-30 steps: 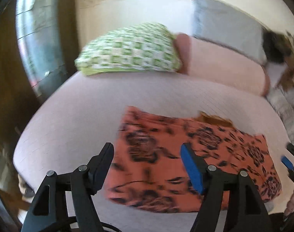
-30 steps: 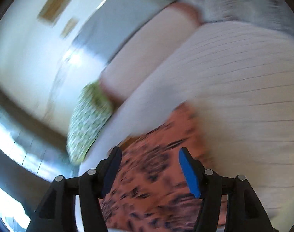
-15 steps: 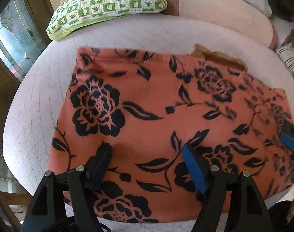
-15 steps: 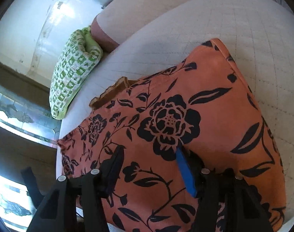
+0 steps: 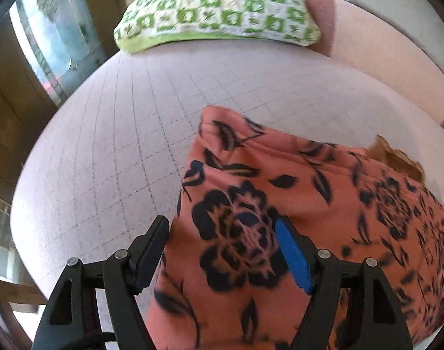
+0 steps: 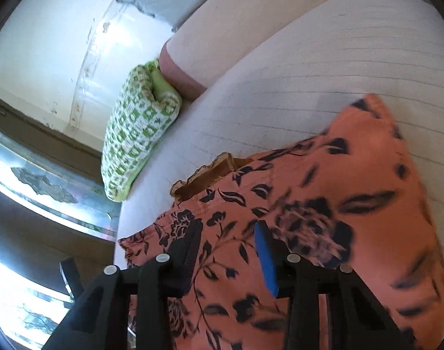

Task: Fold small clothes

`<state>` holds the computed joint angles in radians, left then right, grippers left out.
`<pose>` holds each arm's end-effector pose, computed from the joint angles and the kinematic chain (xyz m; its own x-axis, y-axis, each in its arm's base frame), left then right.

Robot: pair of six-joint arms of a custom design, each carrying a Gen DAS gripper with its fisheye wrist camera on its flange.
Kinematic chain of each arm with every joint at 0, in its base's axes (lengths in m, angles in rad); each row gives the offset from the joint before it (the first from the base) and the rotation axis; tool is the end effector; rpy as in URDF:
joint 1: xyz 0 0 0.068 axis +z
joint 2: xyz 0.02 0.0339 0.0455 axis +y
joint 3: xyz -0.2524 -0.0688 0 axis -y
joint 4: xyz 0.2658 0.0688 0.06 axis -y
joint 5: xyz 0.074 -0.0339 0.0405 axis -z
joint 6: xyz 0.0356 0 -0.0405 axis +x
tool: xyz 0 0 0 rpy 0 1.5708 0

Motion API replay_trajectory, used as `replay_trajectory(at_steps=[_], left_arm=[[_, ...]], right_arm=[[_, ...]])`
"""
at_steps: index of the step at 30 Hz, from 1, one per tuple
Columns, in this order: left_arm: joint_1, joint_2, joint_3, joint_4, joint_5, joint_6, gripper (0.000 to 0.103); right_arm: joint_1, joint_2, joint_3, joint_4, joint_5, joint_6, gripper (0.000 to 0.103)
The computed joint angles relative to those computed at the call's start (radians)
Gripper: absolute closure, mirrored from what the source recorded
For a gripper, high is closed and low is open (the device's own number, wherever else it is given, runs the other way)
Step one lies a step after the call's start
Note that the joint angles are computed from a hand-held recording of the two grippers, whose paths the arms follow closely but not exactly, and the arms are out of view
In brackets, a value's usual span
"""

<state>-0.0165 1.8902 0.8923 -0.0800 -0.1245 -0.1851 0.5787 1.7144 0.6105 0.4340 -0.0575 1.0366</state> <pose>0.3455 -0.0013 0.0660 -0.8580 -0.1685 -0.4852 -0.2038 0.9788 0.0204 0.2628 0.1741 0.0849 -0.7671 0.5252 -0.3684 0.1502 0.7053 0.6928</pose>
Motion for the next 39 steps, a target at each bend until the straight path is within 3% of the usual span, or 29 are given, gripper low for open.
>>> replay_trajectory(at_steps=[4,5,8,11,14,18,21,23,26,29,32,35,39], left_arm=[[0.020,0.075,0.038,0.043,0.026,-0.014,0.023],[0.016,0.090,0.042,0.057,0.010,-0.010,0.017],[0.022,0.109,0.029,0.109,0.006,-0.004,0.014],[0.046,0.060,-0.022,0.124,0.026,0.011,0.014],[0.040,-0.053,-0.140,0.164,-0.032,0.030,0.014],[0.082,-0.200,-0.310,0.198,-0.078,0.022,0.014],[0.148,-0.261,-0.431,0.233,-0.009,0.015,0.014],[0.153,-0.268,-0.461,0.256,-0.002,0.035,0.014],[0.187,-0.365,-0.480,0.163,0.036,0.056,0.014],[0.297,-0.489,-0.513,0.034,0.139,0.060,0.014],[0.401,-0.626,-0.566,-0.088,0.263,0.101,0.014],[0.434,-0.758,-0.628,-0.170,0.342,0.103,0.014],[0.361,-0.716,-0.642,-0.102,0.405,0.013,0.016]], right_arm=[[-0.016,0.157,0.151,-0.020,-0.029,0.010,0.061],[-0.027,0.209,0.211,-0.059,-0.045,0.016,0.061],[-0.056,0.365,0.389,-0.213,-0.126,-0.003,0.059],[-0.053,0.330,0.371,-0.189,-0.111,-0.020,0.049],[-0.023,0.260,0.307,-0.181,-0.042,-0.026,0.049],[0.062,0.111,0.143,-0.050,0.006,-0.088,0.049],[0.157,0.042,0.095,-0.019,0.034,-0.159,0.049],[0.193,0.064,0.103,0.010,-0.018,-0.159,0.049],[0.219,0.206,0.235,-0.154,-0.122,-0.119,0.049],[0.245,0.182,0.235,-0.189,-0.074,-0.139,0.052],[0.227,0.105,0.092,0.023,-0.133,-0.063,0.052],[0.238,0.029,0.010,0.111,-0.106,-0.039,0.051],[0.274,-0.037,-0.033,0.162,-0.047,-0.062,0.051]])
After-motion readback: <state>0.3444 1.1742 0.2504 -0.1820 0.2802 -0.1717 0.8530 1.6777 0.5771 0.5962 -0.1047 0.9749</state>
